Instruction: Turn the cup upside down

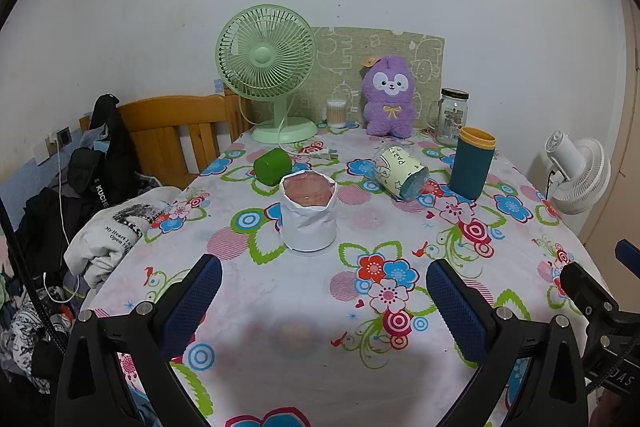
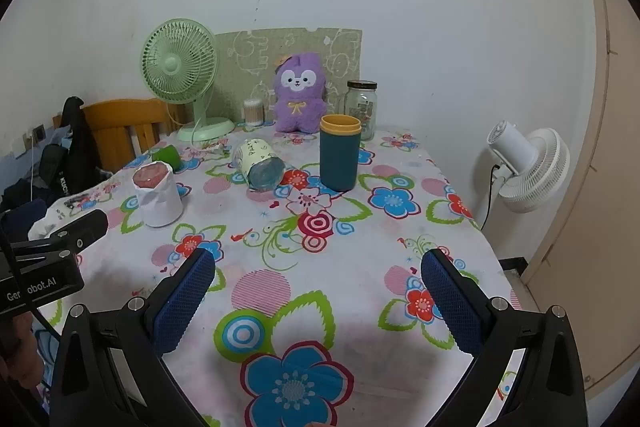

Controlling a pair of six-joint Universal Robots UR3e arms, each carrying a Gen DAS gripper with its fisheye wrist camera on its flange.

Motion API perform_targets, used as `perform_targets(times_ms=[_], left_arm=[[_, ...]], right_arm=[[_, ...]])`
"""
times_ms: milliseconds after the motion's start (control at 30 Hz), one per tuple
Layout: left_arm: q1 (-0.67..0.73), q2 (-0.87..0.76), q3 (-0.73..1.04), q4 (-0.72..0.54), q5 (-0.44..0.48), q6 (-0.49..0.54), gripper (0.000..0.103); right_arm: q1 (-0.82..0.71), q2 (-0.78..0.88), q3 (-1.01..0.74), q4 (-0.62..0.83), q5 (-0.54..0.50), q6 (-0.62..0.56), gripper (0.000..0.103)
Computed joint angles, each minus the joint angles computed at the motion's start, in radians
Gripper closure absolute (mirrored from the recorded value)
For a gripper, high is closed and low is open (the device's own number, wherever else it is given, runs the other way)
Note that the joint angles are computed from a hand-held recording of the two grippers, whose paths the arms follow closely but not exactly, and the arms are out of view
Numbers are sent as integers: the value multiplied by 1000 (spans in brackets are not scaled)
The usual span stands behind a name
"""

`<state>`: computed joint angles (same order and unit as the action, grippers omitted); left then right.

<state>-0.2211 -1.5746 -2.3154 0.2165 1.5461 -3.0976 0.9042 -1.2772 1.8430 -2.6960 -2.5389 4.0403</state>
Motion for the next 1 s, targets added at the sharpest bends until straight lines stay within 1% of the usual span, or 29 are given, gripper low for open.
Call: perform_targets(times_ms=[67, 100, 200, 533, 1000], left_arm=[[-20, -7, 5, 3, 17, -5, 0], [14, -5, -15, 20, -15, 5, 0], [21, 1, -16, 12, -25, 5, 0], [27, -5, -30, 26, -29, 2, 0], [32, 0, -21, 6, -28, 7, 0]], right_arm=[[-1, -1, 1, 2, 2, 2, 0], [-3, -2, 3, 1, 4, 1, 0], [0, -3, 5, 3, 3, 7, 0], [-1, -2, 4, 5, 10, 4, 0], [-3, 10, -7, -1, 19, -2, 0]])
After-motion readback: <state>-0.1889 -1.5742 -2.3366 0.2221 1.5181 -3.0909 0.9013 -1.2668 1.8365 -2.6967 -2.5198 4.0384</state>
